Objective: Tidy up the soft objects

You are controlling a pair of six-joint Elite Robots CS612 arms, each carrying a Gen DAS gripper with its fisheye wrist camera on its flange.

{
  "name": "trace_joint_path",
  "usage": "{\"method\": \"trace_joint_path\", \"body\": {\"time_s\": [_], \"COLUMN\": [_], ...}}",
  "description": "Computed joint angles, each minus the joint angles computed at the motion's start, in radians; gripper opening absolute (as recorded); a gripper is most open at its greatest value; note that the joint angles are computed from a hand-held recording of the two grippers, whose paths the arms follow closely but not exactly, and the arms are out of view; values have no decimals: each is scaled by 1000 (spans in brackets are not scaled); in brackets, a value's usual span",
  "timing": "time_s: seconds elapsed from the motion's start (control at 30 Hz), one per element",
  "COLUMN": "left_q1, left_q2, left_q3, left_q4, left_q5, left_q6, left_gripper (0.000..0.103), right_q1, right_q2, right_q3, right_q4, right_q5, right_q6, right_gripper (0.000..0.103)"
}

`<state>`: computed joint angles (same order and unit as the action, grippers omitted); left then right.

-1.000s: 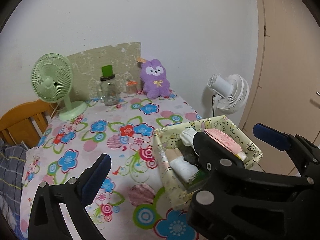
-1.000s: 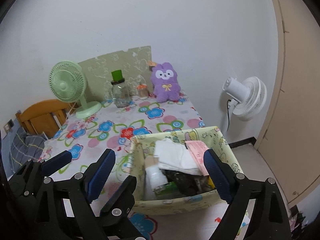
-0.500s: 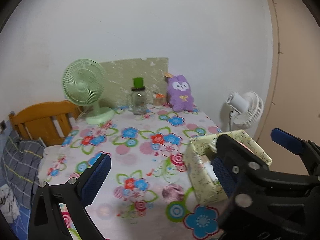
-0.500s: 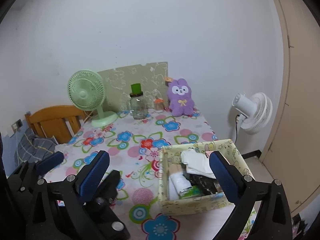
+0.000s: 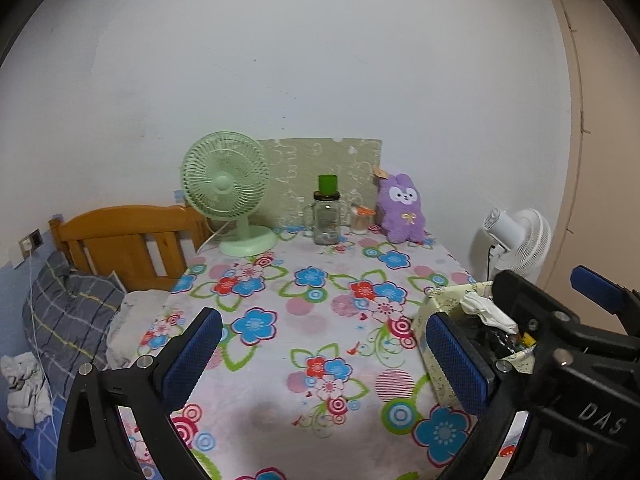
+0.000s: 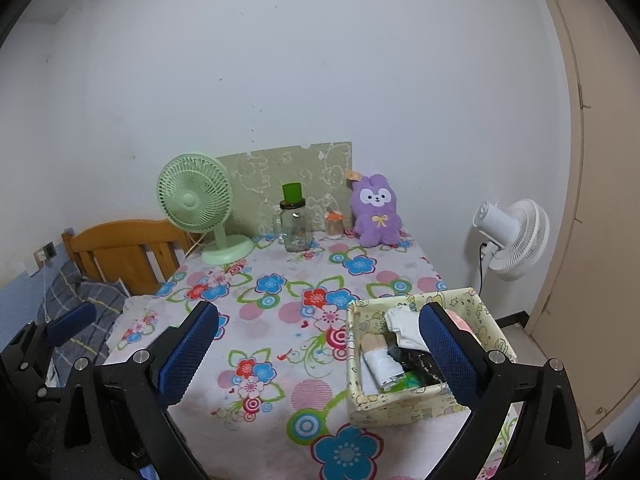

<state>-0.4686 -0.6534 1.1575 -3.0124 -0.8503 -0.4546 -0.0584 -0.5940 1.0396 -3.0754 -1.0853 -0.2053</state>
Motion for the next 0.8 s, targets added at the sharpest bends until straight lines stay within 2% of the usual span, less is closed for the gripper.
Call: {"method": "trace_joint_path", "body": {"time_s": [0.4,0.8], "left_q1": [-6,-7], "left_q2": [-29,-30], "left_q3": [58,62], "left_q4": [-48,-36], "left_q5": [38,64], "left_q6": [-8,-32], "left_gripper": [103,103], "right_q1": [-2,-5], "right_q2": [-23,-29], "right_q3": [49,62], "right_q4": [-61,-74], "right_q5": [-7,-6], "right_q6": [10,12], "right_gripper": [103,103]}}
